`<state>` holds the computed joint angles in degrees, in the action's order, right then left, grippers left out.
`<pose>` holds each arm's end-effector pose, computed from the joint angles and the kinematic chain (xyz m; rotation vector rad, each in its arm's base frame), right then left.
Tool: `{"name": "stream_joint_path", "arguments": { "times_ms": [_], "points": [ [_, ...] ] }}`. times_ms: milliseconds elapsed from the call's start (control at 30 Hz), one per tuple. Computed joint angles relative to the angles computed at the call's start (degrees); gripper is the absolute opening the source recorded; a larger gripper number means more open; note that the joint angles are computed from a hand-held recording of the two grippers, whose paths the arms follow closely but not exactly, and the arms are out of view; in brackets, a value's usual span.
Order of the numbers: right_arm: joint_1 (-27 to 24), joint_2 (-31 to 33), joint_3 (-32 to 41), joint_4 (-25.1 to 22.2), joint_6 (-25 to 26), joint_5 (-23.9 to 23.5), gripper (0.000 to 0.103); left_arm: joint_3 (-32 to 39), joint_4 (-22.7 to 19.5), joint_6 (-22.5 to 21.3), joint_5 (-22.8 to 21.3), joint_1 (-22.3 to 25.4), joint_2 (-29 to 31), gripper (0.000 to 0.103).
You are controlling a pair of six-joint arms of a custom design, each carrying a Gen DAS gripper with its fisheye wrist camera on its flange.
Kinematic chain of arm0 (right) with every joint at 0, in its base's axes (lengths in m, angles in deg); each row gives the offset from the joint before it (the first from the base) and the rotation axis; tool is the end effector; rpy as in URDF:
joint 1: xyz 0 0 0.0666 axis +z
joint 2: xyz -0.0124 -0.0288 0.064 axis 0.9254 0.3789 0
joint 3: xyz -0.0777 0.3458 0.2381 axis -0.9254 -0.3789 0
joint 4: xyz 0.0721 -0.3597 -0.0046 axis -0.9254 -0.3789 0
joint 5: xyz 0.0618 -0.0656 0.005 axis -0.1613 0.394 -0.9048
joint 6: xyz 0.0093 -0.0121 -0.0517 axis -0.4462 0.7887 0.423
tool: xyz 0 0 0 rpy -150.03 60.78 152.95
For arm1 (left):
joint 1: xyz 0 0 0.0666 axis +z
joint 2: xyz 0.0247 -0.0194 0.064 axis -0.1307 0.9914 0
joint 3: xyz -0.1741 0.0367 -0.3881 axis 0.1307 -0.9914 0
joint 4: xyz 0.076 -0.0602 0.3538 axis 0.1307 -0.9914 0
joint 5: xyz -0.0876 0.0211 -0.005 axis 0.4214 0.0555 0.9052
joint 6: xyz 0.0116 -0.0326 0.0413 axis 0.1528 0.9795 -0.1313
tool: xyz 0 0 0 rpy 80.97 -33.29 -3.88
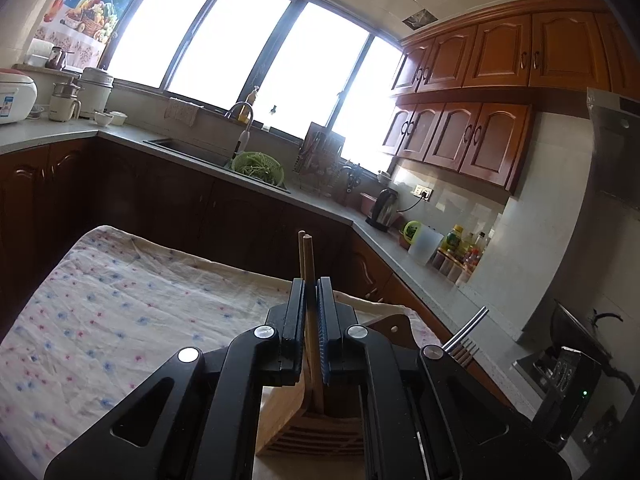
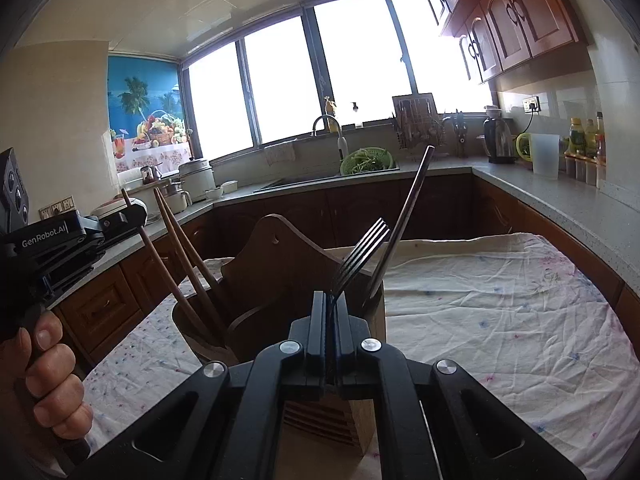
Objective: Organize utensils
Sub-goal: 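Lower the chopstick and fork into the wooden holder and open both tools, then move both open tools back over the remaining utensils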
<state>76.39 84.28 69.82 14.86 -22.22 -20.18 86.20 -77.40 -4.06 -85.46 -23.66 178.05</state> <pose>0.6577 0.1158 0.3631 -0.3892 1.9662 0.6027 0.6102 -0.1687 0.4181 -0.3575 1.7927 -0.3349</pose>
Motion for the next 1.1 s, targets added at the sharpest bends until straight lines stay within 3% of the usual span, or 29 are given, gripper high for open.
{"name": "stream_joint_path", "arguments": {
  "times_ms": [133, 600, 667, 800, 900, 967, 1000, 1067, 1100],
  "points": [
    [-0.12, 0.43, 1.7, -3.02, 0.39, -0.65, 0.003, 0.89, -1.69, -0.91, 0.03, -0.19, 0.27, 0.005],
    [-0.36, 0.75, 3.61, -6.49, 0.24, -0.91, 0.009, 2.0, -5.0, 0.49, -0.67, -0.54, 0.28, 0.009],
    [-0.51, 0.6, 3.47, -6.58, 0.1, -1.02, 0.01, 2.11, -5.84, 1.03, -1.01, -0.54, 0.28, 0.019],
    [-0.68, 0.27, 3.3, -6.95, 0.11, -0.67, 0.013, 1.52, -6.22, 2.18, -1.05, -0.44, -0.02, 0.022],
    [-0.86, -0.01, 3.06, -6.88, 0.04, -0.2, 0.034, 1.45, -6.92, 2.45, -1.41, -0.54, -0.29, 0.036],
    [-1.09, -0.56, 1.97, -5.64, -0.35, -0.21, 0.049, 0.97, -6.91, 2.63, -1.93, -0.66, -0.7, 0.052],
    [-1.23, -0.69, 1.83, -5.54, -0.58, -0.27, 0.051, 0.76, -7.07, 2.82, -2.2, -0.72, -0.95, 0.056],
    [-1.57, -0.92, 1.58, -5.41, -1.31, -0.76, 0.059, 0.17, -7.53, 3.46, -2.76, -0.8, -1.49, 0.074],
    [-1.75, -1.1, 1.32, -5.29, -1.65, -0.88, 0.061, -0.33, -7.48, 3.67, -3.26, -0.91, -1.85, 0.077]
  ]
}}
